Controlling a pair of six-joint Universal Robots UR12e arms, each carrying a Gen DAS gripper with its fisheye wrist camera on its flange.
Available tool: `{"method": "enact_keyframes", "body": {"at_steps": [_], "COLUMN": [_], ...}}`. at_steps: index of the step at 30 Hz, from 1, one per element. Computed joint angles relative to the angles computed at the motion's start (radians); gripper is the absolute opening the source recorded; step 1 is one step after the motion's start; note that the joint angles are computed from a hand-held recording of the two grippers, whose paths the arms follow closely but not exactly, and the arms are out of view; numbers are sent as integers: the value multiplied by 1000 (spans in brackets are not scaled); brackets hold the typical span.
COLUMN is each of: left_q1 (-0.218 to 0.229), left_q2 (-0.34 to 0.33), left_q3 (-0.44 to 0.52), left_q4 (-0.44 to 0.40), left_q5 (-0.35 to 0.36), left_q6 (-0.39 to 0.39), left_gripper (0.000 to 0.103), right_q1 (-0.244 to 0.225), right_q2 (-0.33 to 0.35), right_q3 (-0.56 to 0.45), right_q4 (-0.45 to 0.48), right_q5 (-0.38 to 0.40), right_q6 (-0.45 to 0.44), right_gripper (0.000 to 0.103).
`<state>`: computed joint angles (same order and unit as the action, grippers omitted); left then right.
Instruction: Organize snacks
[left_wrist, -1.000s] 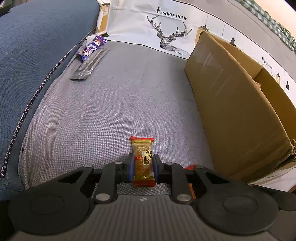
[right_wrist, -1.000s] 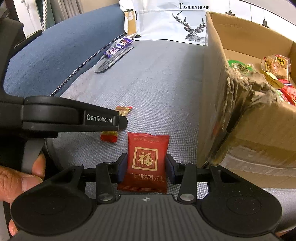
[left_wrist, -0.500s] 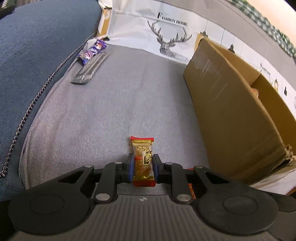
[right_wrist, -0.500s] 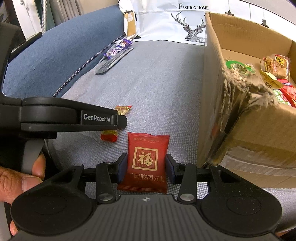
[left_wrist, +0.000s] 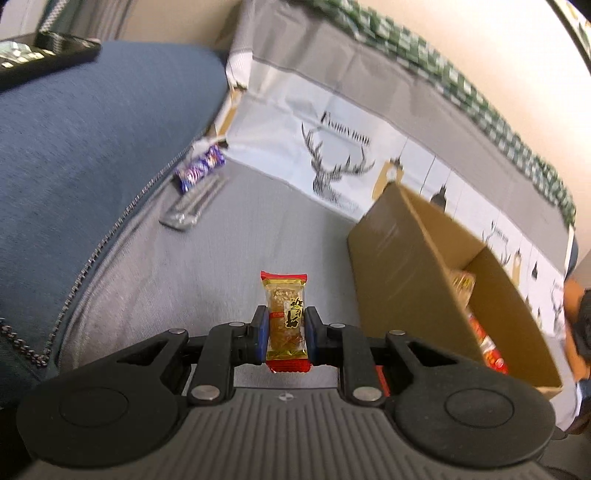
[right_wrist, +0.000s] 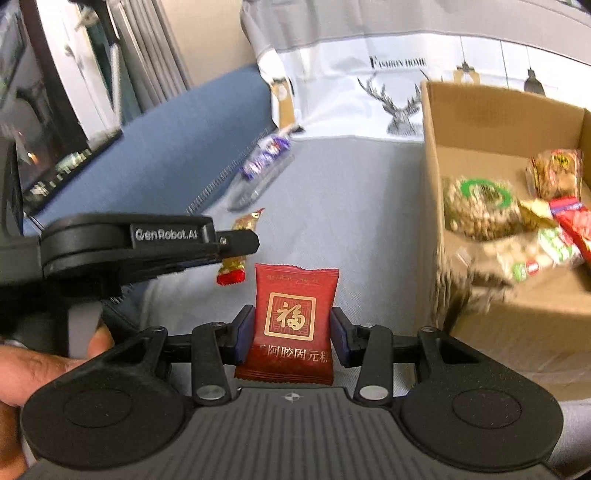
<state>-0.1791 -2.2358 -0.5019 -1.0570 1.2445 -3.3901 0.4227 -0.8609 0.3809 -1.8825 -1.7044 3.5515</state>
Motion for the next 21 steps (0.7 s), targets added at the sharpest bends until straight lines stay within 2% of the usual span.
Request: {"method": "enact_keyframes", "body": {"at_steps": [6, 13, 17, 21], "left_q1": [11, 12, 6, -11], "left_q2": [26, 12, -9, -62], "left_q3": [-40, 6, 58, 178], "left_q4": [69, 36, 17, -39], "left_q5": [-20, -38, -52, -65], "left_q6": [-50, -61, -79, -72], "left_gripper": [22, 22, 22, 22], "right_q1": [0, -9, -14, -18], "right_q2": [-27, -53, -64, -75], "right_q3": [51, 105, 132, 158], "right_q4": [-142, -332, -411, -464], "right_q5": [5, -15, -72, -169], "right_q6": [-49, -85, -81, -55], "right_gripper": [45, 45, 45, 45]}}
